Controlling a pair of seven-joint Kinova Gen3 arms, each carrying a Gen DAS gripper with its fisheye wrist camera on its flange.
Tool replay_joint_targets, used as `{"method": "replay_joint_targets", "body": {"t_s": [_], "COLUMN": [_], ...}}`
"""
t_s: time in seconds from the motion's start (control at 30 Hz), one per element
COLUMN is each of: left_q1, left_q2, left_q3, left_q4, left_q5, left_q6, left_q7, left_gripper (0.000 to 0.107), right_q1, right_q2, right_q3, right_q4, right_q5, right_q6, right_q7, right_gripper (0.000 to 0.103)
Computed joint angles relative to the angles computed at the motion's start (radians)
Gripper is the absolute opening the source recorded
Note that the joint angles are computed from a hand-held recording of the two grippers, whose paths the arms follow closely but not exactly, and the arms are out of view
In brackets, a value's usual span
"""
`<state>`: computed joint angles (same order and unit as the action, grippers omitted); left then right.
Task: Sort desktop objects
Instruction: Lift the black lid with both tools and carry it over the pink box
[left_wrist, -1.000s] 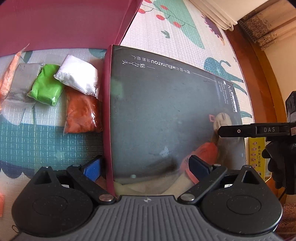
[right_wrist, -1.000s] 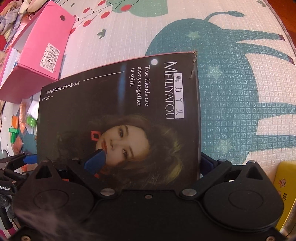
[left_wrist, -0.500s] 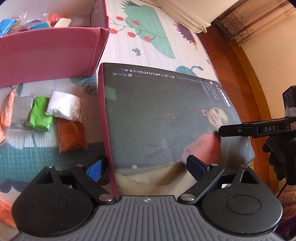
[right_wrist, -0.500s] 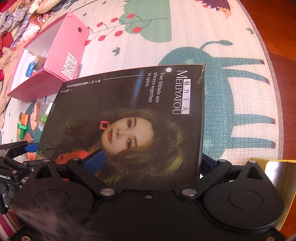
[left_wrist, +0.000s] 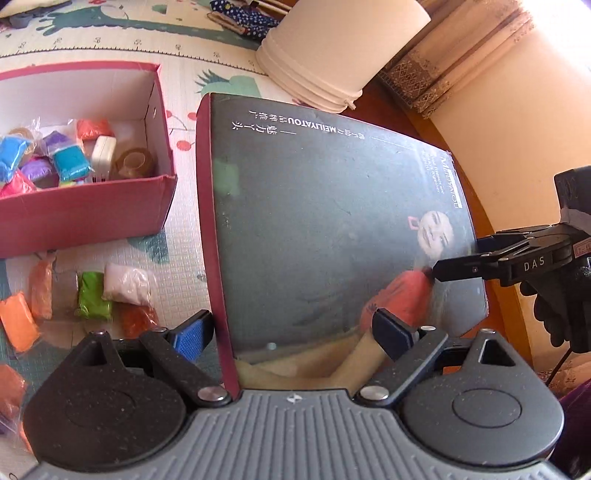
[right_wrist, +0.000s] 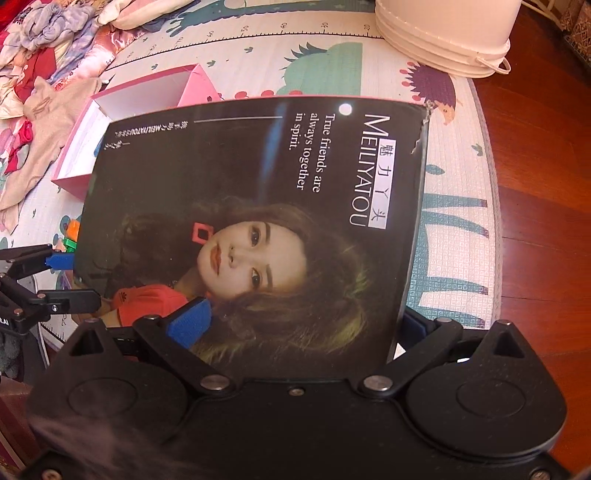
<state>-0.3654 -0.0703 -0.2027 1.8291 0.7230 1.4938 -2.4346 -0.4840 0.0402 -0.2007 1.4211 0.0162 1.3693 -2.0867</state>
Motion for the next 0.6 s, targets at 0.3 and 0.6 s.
{"method": "replay_joint_targets", "body": {"t_s": [0.3,0.6], "left_q1": [-0.06,-0.166], "left_q2": [0.029,0.139], "left_q3": [-0.039,-0.028], "left_q4": [-0.178,-0.436], "left_q5": [0.032,0.016], "left_q6": [0.096,0.18], "left_q7": [0.039,0.06], "left_gripper": [0.093,0.093], "right_q1": [-0.047,-0.136], "right_q2": [0.063,0.244], "right_q3": [-0.014,0.016], "right_q4": [-0.184,-0.484], "right_q5": [0.042,0.037], "right_q6": [0.045,0.098], "right_q7": [-0.052,-0.005], "right_gripper": [0.102,0.102]}}
